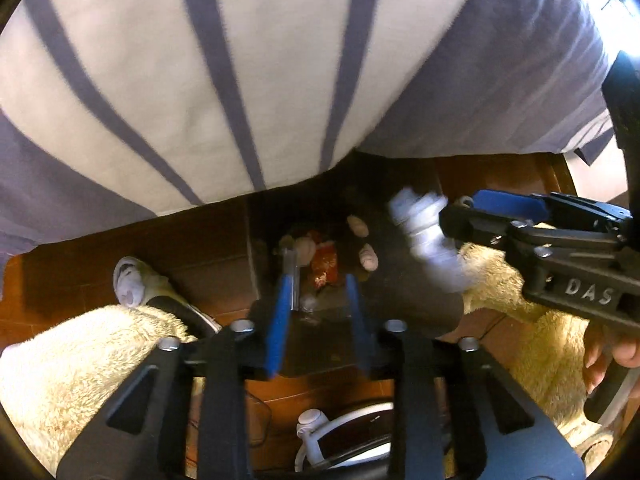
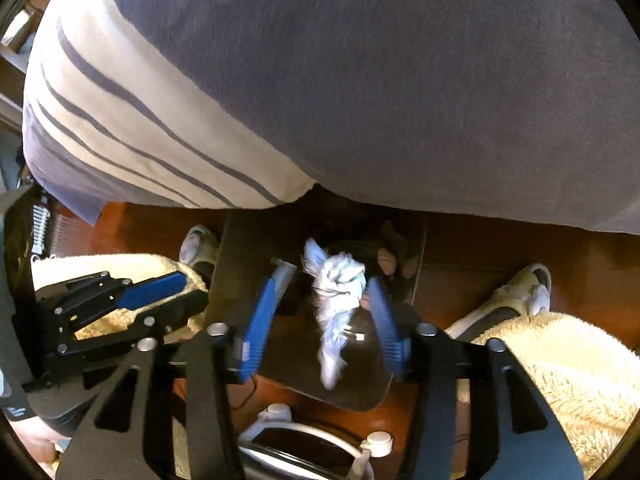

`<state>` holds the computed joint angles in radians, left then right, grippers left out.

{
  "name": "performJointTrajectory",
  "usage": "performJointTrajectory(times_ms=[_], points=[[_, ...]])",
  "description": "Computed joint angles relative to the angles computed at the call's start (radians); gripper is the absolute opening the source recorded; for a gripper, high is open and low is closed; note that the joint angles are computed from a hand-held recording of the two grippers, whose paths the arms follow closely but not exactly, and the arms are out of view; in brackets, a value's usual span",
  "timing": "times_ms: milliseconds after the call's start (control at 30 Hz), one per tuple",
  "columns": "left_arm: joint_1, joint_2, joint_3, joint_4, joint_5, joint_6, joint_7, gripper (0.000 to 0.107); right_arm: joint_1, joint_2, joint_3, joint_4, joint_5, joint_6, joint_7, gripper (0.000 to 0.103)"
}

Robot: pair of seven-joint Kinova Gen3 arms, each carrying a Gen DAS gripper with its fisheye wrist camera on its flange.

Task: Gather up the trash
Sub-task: 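Open both grippers over the bin to drop the rag and box, then grasp the green bottle with the right gripper while the left grasps the white-yellow tube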

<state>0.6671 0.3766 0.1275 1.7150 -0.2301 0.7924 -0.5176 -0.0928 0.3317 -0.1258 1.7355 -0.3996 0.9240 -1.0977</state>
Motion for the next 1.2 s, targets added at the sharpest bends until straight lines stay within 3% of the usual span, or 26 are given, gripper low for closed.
performJointTrajectory(times_ms=[67, 133, 200, 267, 300, 567, 700, 833, 1067, 1200], points=[[0.025, -0.008, -0.013, -0.006, -0.028, 0.023, 0.035, 0.045, -0.001, -0.022, 0.006, 0.005, 0.007, -0.018, -0.01, 0.054], [0.048, -0.03, -0.022, -0.004, -0.064, 0.043, 0.079, 0.069, 0.0, -0.059, 0.014, 0.018, 0.016, -0.045, -0.016, 0.062], [0.063, -0.061, -0.023, 0.002, -0.101, 0.052, 0.125, 0.083, 0.0, -0.104, 0.022, 0.036, 0.028, -0.086, -0.018, 0.084], [0.073, -0.088, -0.015, -0.008, -0.142, 0.086, 0.157, 0.09, 0.0, -0.157, 0.031, 0.056, 0.037, -0.132, -0.026, 0.096], [0.077, -0.1, -0.009, -0.016, -0.163, 0.106, 0.169, 0.093, -0.003, -0.181, 0.043, 0.057, 0.032, -0.14, -0.014, 0.097], [0.109, -0.177, 0.043, -0.145, -0.371, 0.322, 0.255, 0.093, 0.035, -0.253, 0.063, -0.046, -0.053, -0.067, 0.076, 0.097], [0.076, -0.197, 0.058, -0.204, -0.428, 0.348, 0.235, 0.093, 0.029, -0.261, 0.071, -0.116, -0.091, -0.076, 0.106, 0.097], [0.053, -0.169, 0.051, -0.285, -0.497, 0.384, 0.193, 0.093, 0.006, -0.211, 0.067, -0.23, -0.048, -0.097, 0.069, 0.097], [-0.016, -0.096, -0.003, -0.419, -0.47, 0.331, 0.063, 0.093, -0.032, -0.041, 0.053, -0.492, 0.089, -0.044, -0.073, 0.097], [-0.061, -0.031, -0.033, -0.511, -0.381, 0.305, -0.021, 0.093, -0.061, 0.057, 0.049, -0.642, 0.154, -0.005, -0.153, 0.097]])
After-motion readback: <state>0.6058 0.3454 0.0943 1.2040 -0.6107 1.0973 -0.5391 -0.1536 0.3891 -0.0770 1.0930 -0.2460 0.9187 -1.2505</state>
